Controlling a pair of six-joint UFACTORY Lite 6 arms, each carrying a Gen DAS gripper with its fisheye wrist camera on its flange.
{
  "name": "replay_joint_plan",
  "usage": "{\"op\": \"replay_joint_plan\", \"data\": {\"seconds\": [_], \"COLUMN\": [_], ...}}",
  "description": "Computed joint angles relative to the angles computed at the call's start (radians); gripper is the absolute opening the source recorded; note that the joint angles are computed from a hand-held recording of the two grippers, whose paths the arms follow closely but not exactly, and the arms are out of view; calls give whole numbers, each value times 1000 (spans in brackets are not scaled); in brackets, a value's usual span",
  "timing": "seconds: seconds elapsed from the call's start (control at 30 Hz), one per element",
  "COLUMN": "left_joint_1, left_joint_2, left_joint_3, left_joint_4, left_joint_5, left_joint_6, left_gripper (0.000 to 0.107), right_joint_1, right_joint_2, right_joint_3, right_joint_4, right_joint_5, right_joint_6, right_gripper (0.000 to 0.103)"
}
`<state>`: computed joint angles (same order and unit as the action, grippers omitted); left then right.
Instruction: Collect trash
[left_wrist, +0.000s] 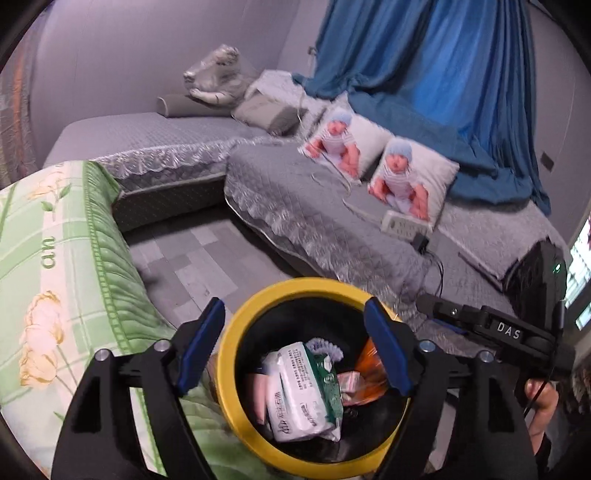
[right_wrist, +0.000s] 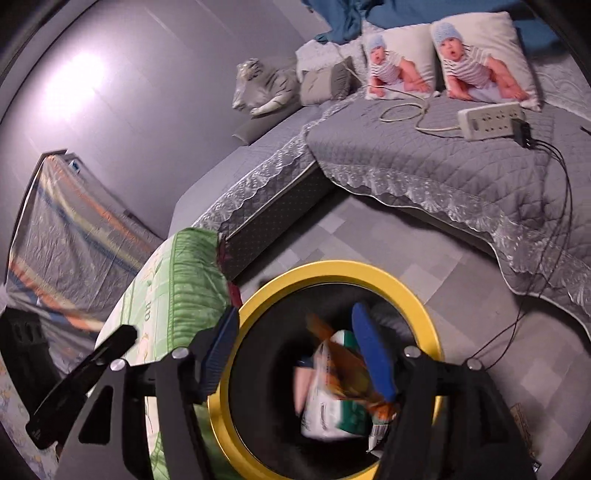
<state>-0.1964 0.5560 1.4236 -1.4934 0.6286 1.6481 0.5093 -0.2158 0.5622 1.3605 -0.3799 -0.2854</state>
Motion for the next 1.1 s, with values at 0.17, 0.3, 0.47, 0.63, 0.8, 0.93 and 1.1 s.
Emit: {"op": "replay_joint_plan", "data": {"seconds": [0.17, 0.3, 0.47, 0.63, 0.8, 0.93, 1.1], "left_joint_1": [106, 254, 498, 747, 918, 1032, 1198], "left_joint_2": [-106, -227, -339, -380, -439, -484, -503], "left_joint_3": [-135, -273, -355, -362, -414, -503, -560], "left_joint_4": [-166, -318, -460, -539, -635, -695, -577], "left_joint_5": [25, 72, 114, 156, 164, 221, 305], "left_joint_6": [161, 339, 476, 504, 634, 767, 704], "left_gripper": [91, 95, 95, 95, 95, 95, 95], "right_joint_1": [74, 186, 404, 581, 671, 713, 785], "right_joint_2": [7, 119, 409, 673, 852, 1053, 1298], "right_joint_3": [40, 172, 487, 821, 1115, 1467, 1863], "right_joint_4": [305, 497, 570, 460, 361, 400, 417], "right_joint_5": [-135, -355, -821, -1007, -881, -798, -868], "right_joint_6": [-255, -431, -521, -662, -703, -914, -1069], "right_gripper": [68, 68, 96, 96, 96, 96, 96]}}
